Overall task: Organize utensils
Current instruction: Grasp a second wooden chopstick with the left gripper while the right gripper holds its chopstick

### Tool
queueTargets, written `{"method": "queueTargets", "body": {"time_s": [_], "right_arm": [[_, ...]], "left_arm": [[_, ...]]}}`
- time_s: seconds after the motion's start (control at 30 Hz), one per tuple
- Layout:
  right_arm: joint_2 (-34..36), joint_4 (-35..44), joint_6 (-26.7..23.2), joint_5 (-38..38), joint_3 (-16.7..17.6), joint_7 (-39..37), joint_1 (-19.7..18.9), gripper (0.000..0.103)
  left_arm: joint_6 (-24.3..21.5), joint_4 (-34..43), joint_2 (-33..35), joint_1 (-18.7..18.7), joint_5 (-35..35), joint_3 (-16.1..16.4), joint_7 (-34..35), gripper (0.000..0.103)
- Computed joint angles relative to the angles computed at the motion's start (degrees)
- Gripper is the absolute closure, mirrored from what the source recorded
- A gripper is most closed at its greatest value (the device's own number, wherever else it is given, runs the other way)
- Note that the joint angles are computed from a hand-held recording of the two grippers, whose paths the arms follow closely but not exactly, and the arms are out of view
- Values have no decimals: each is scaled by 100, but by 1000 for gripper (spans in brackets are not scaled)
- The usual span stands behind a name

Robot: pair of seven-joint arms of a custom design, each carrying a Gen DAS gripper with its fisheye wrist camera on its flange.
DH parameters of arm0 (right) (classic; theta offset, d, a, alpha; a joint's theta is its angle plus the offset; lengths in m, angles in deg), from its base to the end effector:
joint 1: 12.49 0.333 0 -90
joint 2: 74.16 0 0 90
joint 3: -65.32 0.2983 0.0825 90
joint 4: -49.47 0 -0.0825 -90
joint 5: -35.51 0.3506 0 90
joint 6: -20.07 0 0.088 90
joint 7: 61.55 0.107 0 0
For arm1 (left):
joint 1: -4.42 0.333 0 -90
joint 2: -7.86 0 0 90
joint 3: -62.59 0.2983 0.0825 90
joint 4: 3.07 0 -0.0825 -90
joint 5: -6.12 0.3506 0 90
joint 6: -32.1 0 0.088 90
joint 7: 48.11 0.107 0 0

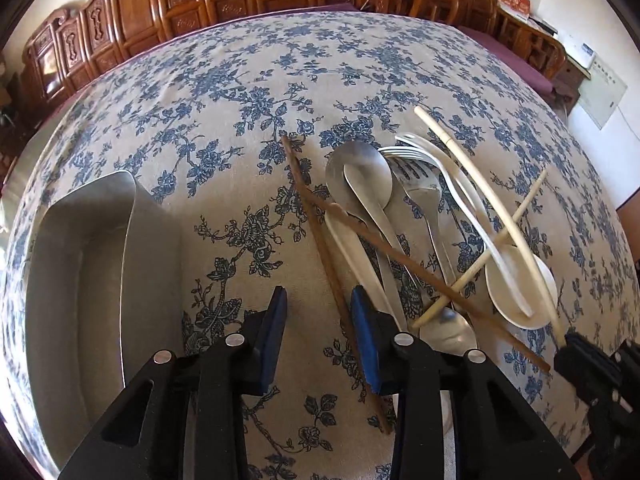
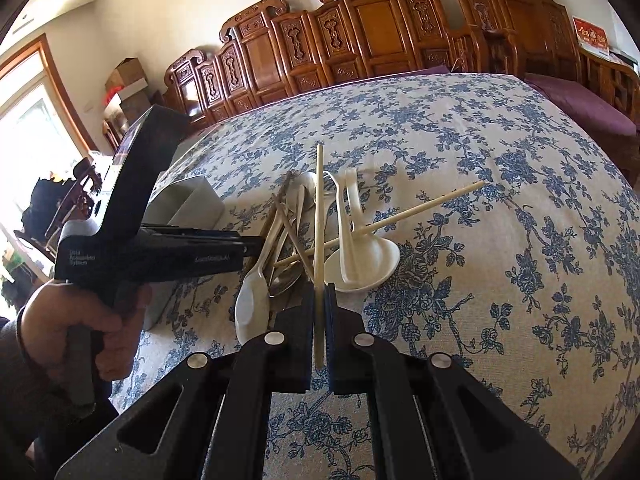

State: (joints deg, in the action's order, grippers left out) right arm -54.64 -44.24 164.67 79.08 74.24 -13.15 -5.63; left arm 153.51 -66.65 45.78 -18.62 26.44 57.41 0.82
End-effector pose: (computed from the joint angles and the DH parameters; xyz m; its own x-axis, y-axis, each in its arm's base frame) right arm 0.6418 0.1605 0.4781 0.5321 -0.7876 -0.3109 -0.7167 -0.2234 -0.6606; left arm 0.6583 -0.3115 0.4611 0.1222 -0.9925 -0.0067 -0.8962 -0.1075 -0.4305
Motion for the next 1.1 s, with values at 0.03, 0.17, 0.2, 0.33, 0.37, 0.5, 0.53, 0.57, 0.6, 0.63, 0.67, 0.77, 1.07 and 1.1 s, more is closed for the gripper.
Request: {"method": "queueTargets", "body": {"time_s": [0.03, 0.17, 0.2, 0.33, 0.37, 0.5, 0.53, 0.57, 0.6, 0.63, 0.67, 0.77, 1.07, 1.1], "right_arm": [[-2, -3, 2, -4, 3, -2, 4, 97], [-10, -7, 6, -10, 10, -9, 14, 97], [-10, -7, 11, -16, 10, -8, 19, 97], [-34, -46, 39, -26, 24, -26, 47, 97], [-44, -63, 52, -34, 29, -40, 60, 97], [-63, -101, 83, -75, 26, -64, 93, 97], [-64, -101, 86, -93, 20, -43, 103, 97], [-62, -103, 87, -111, 14, -26, 109, 97], [-57, -99, 84, -117, 13, -22, 107, 97], [-60, -106, 91, -122, 12, -16, 108, 97], [-66, -115, 101, -118, 14, -17, 107, 97], [-93, -151, 131, -94, 22, -34, 105, 97], [-116, -149, 97, -55, 30, -93, 102, 97], [-125, -153, 95, -43, 31, -101, 103, 97]], "left_arm": [[-11, 25, 12, 3, -10, -7, 19, 92], [-119, -41, -60, -25, 18, -3, 73, 99], [-127, -110, -109, -29, 39, 0, 72, 99], [142, -725, -523, -14, 157, -18, -36, 99], [202, -818, -595, -10, 202, -22, -63, 99], [418, -1067, -838, 49, 306, -43, -204, 99], [460, -1089, -871, 69, 322, -48, -223, 99], [489, -1084, -888, 82, 339, -52, -238, 99], [539, -1093, -924, 87, 378, -44, -276, 99], [571, -1086, -938, 92, 406, -43, -295, 99], [637, -1090, -964, 99, 438, -39, -323, 99], [689, -1019, -972, 97, 525, -25, -374, 99], [1135, -1756, -1545, 121, 826, -40, -781, 99], [1220, -1957, -1680, 143, 850, -60, -852, 99]]}}
